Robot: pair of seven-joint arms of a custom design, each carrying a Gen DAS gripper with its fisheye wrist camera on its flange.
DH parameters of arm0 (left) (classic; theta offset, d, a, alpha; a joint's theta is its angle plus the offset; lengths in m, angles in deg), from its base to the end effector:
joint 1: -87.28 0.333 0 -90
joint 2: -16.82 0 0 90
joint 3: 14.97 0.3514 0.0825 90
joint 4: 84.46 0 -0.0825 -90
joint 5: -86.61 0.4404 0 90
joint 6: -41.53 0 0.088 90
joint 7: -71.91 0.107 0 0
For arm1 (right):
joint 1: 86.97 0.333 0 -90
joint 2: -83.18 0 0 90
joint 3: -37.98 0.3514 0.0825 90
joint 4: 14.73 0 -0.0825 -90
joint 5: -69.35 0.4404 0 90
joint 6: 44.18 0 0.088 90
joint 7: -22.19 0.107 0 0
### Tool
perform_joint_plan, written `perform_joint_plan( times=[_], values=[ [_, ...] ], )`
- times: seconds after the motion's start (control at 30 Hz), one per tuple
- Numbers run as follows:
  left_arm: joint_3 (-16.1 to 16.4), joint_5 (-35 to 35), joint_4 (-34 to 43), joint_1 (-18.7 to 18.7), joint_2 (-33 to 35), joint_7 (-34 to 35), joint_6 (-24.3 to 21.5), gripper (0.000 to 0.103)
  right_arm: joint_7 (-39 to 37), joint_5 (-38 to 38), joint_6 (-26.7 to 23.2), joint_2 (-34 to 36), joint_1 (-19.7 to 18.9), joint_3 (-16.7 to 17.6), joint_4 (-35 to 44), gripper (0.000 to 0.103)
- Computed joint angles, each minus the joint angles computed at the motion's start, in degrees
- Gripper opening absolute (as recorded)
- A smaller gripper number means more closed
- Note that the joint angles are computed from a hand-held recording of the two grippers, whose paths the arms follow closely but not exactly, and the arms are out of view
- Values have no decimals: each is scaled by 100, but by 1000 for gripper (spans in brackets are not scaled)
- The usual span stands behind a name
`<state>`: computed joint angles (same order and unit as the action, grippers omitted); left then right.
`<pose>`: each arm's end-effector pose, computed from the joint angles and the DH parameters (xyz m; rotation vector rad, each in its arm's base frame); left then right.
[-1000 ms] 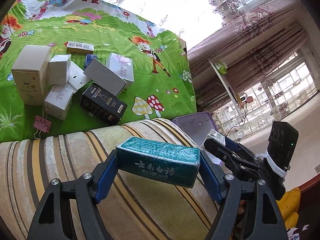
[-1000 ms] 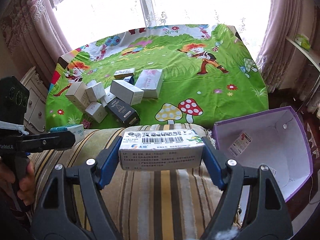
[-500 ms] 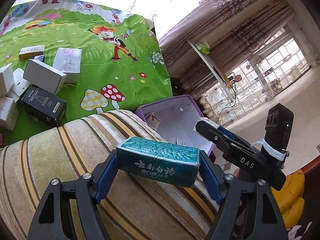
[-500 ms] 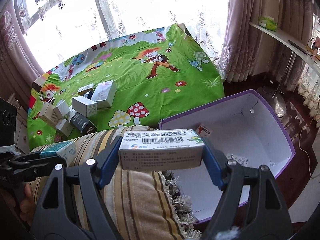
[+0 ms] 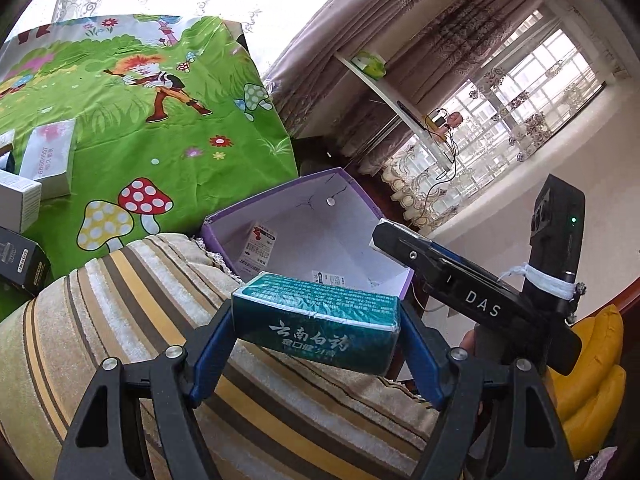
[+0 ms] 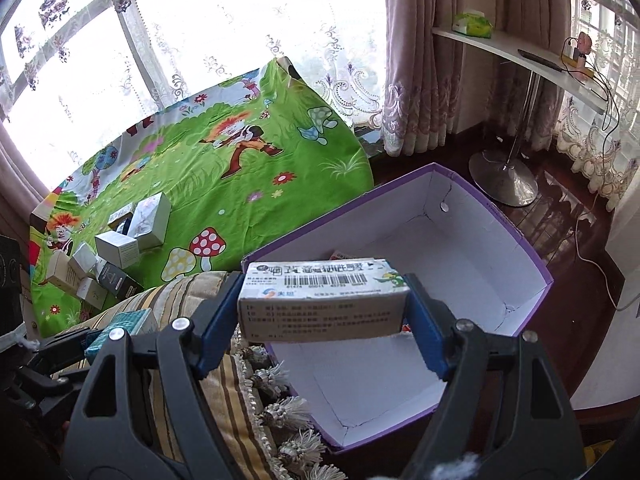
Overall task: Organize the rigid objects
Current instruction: 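Release the teal box into the purple box while the right gripper releases its white box, then move both grippers back over the remaining boxes on the bed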
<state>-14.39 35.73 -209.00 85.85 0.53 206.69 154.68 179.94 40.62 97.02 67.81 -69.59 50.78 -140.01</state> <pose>0.5281 -0.0569 0.5573 1.4034 -2.2691 1.1262 0.4796 0.2910 0.5714 -1.4658 2.0681 -0.5709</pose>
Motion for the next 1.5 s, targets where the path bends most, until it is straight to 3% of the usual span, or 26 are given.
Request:
perform_joint_plan(
  times=[0.17,0.23,0.43,0.7,1.03,1.17,1.5],
  values=[
    [-99,-64,24,-126,17,181,125,80,248,-9,-149,-89,-65,2,-61,81],
    [-116,-39,60,-161,50,196,93,85,395,-55,-269,-95,-107,32,-49,86],
    [-124,30,35,-226,-24,452,75,86,726,-401,-686,-120,-150,121,35,92],
    [-45,-289,-168,-261,-267,755,621,86,875,-907,-978,-31,-72,180,255,96],
    [107,-415,-278,-310,-523,1192,1435,86,1163,-1584,-180,82,-26,193,369,96],
    [116,-378,-392,-334,-674,1435,2056,86,1221,-1519,564,130,-26,102,321,96],
    [454,-335,-365,-340,-648,1555,3163,86,995,-1702,633,590,132,104,870,96]
  ],
)
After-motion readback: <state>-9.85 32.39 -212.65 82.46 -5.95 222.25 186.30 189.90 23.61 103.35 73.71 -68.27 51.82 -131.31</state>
